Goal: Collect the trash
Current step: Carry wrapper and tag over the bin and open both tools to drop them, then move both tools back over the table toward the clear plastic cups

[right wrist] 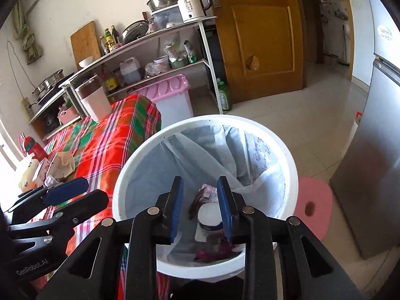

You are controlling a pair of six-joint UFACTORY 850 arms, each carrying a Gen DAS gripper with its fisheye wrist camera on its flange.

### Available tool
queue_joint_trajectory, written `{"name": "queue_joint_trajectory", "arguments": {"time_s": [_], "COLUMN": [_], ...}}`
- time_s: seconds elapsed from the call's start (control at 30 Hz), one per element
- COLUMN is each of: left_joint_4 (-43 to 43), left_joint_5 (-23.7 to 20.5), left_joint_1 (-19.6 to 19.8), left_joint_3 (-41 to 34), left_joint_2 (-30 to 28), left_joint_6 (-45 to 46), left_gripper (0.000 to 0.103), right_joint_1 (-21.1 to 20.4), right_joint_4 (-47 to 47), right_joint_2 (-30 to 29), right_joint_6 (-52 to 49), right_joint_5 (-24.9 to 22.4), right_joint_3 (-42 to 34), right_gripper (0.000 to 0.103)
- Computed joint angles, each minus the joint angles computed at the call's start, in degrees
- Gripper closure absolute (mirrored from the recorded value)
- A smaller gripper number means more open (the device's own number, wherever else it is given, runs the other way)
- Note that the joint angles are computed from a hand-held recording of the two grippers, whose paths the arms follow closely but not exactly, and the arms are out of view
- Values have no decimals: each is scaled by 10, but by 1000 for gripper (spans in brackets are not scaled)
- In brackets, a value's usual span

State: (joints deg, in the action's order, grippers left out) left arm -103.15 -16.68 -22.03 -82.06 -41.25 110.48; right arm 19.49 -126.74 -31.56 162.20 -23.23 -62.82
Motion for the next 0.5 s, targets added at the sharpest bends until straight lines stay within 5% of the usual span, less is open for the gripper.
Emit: {"name": "queue_joint_trajectory", "arguments": {"time_s": [0.5], "left_joint_4": [-189], "left_joint_5": [-13], "left_joint_1": [46], "left_joint_3": [80], "left_joint_2": [55], "left_joint_6": [174], "left_gripper": [46], "right_joint_1": [41], "right_joint_4": [-36], "right_joint_2": [-6], "right_joint_6": [25], "right_joint_5": [2], "right_joint_3": [-23], "right_gripper": [68]}}
